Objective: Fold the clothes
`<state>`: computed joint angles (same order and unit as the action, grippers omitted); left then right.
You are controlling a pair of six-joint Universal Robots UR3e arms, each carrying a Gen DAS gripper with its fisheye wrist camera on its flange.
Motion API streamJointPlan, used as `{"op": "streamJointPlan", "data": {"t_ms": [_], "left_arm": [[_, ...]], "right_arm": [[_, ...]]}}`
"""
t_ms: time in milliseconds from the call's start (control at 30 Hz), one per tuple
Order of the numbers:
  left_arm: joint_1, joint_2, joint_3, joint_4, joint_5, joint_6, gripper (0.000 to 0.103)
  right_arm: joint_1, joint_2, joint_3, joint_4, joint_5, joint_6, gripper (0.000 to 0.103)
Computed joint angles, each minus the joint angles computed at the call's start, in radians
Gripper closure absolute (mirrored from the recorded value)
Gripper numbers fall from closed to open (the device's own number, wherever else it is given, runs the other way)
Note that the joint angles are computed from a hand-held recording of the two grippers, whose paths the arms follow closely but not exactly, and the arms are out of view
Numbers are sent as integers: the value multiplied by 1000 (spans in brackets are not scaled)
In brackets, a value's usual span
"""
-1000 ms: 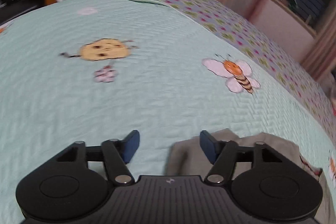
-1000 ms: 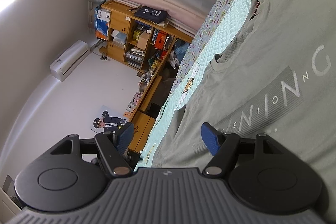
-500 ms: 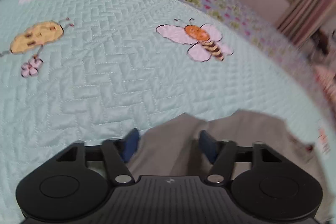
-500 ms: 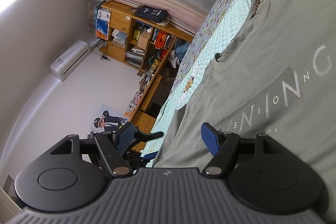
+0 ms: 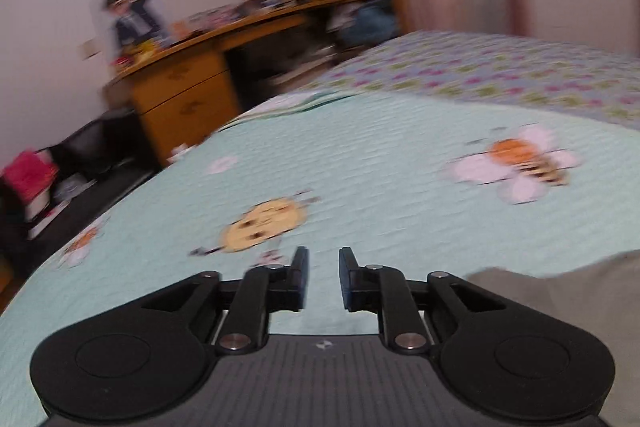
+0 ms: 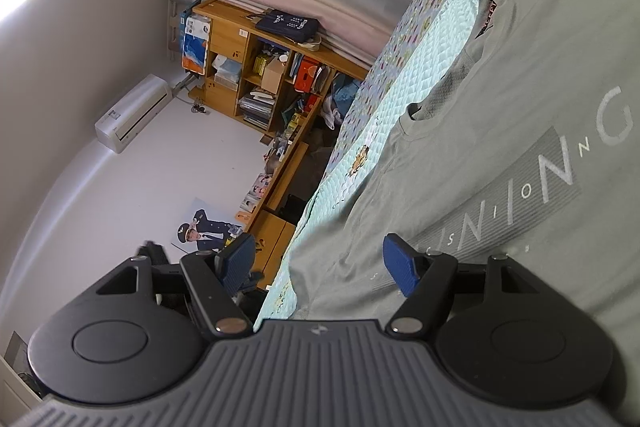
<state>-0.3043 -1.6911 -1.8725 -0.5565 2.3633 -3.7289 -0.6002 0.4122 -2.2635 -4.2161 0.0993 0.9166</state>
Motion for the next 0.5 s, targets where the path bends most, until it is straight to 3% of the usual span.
{"op": "streamJointPlan", "data": {"t_ms": [133, 267, 367, 467, 500], "left_arm": [[147, 164, -168, 73, -267, -8, 32], [331, 288, -301, 119, -593, 4, 32], [375, 238, -301, 175, -682, 24, 31], [338, 165, -269, 219, -672, 21, 21], [317, 144, -252, 223, -655, 22, 22]], "right_arm": [[3, -4, 0, -13, 3, 18, 31], [1, -2, -6, -10, 1, 21, 31], [-1, -2, -6, -15, -2, 26, 31], [0, -2, -13, -31, -1, 52, 31], [0, -2, -12, -32, -2, 52, 31]]}}
